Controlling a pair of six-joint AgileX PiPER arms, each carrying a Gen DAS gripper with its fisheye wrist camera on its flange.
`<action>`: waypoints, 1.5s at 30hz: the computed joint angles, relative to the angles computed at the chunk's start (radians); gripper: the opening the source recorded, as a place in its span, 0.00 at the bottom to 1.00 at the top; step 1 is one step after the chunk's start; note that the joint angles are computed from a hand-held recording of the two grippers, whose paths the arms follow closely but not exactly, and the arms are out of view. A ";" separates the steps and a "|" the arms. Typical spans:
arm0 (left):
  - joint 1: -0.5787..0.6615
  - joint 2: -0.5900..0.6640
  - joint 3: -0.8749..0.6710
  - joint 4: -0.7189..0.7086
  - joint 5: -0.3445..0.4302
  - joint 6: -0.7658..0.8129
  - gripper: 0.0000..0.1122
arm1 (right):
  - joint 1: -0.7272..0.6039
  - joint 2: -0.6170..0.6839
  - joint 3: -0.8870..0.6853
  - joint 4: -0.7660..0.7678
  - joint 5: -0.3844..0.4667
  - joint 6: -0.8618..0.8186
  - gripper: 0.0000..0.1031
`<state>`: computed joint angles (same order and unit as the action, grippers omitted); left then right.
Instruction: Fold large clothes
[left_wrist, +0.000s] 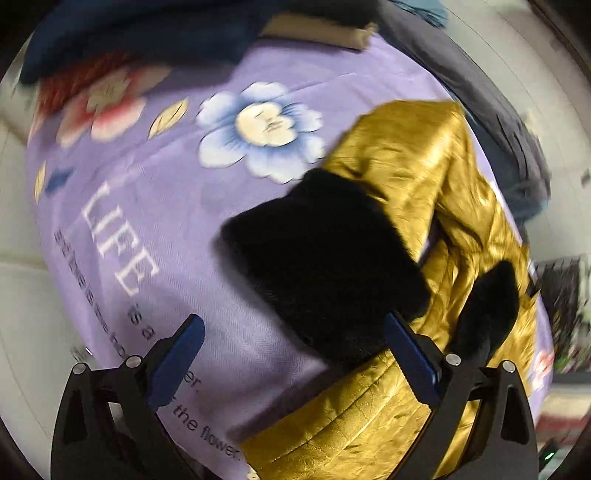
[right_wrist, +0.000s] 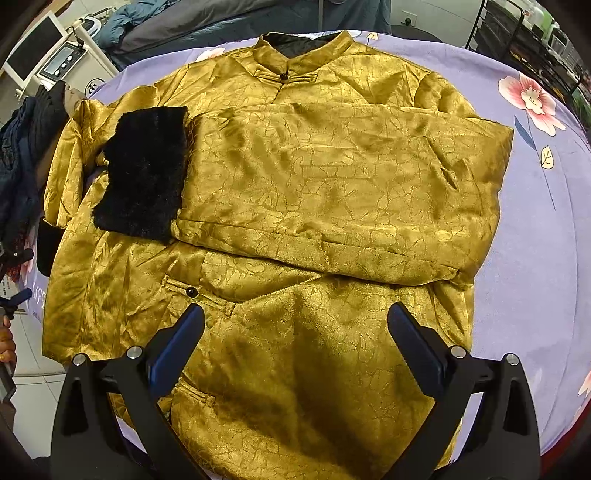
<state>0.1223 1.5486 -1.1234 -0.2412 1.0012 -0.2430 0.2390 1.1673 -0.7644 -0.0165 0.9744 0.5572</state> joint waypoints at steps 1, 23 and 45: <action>0.029 -0.001 0.016 -0.034 -0.007 0.010 0.84 | 0.000 0.000 0.000 0.000 0.000 0.000 0.95; -0.095 0.186 -0.054 -0.110 -0.124 0.031 0.59 | 0.082 -0.015 -0.001 -0.085 0.071 0.105 0.95; 0.235 0.263 -0.560 0.128 0.023 0.156 0.59 | 0.238 0.130 -0.095 -0.129 0.056 0.313 0.95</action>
